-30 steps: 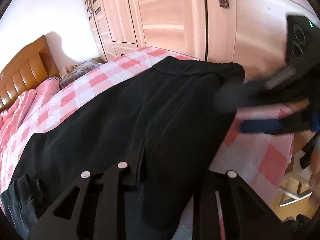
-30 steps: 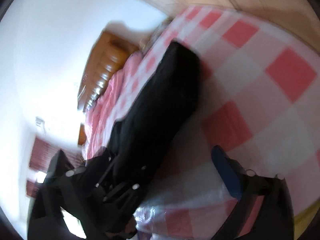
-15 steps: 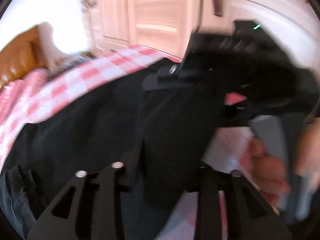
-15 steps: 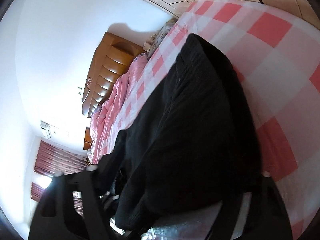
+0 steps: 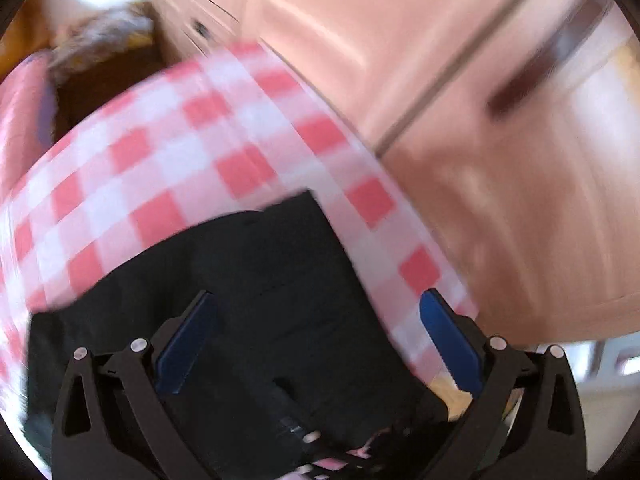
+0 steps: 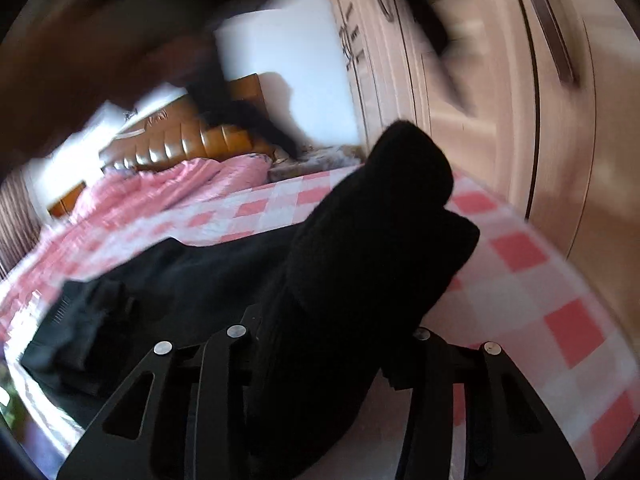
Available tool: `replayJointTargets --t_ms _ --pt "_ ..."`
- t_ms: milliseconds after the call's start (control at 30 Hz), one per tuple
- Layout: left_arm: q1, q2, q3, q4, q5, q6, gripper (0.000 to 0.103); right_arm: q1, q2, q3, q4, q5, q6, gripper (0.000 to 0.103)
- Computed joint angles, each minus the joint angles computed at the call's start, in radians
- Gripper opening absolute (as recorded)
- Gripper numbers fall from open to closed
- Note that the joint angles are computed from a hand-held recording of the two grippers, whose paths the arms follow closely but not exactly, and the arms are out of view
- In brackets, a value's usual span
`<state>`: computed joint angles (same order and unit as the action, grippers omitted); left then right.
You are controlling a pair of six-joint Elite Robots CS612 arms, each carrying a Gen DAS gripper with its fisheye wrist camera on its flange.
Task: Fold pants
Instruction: 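Lift and fold the pants over with the right gripper while the left gripper grasps the fabric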
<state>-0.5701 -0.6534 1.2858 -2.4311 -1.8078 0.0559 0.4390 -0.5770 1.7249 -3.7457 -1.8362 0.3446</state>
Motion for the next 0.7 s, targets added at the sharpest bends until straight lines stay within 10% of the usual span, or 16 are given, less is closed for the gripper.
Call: replayJointTargets --t_ms 333,400,500,567,700 --pt "-0.151 0.123 -0.178 0.38 0.627 0.19 0.098 0.006 -0.01 0.01 0.005 -0.021 -0.03 0.043" --pt "-0.161 0.139 -0.185 0.418 0.723 0.193 0.068 0.009 -0.008 0.0 0.018 -0.023 -0.024 0.043" --pt "-0.15 0.147 -0.189 0.419 0.732 0.173 0.027 0.005 -0.013 0.009 0.023 -0.006 -0.011 0.045" --pt "-0.14 0.124 -0.148 0.341 0.699 0.199 0.024 0.002 -0.021 0.019 0.029 0.015 0.001 0.046" --pt "-0.114 0.067 -0.078 0.221 0.606 0.174 0.022 -0.022 -0.041 0.073 0.0 0.143 0.076 0.096"
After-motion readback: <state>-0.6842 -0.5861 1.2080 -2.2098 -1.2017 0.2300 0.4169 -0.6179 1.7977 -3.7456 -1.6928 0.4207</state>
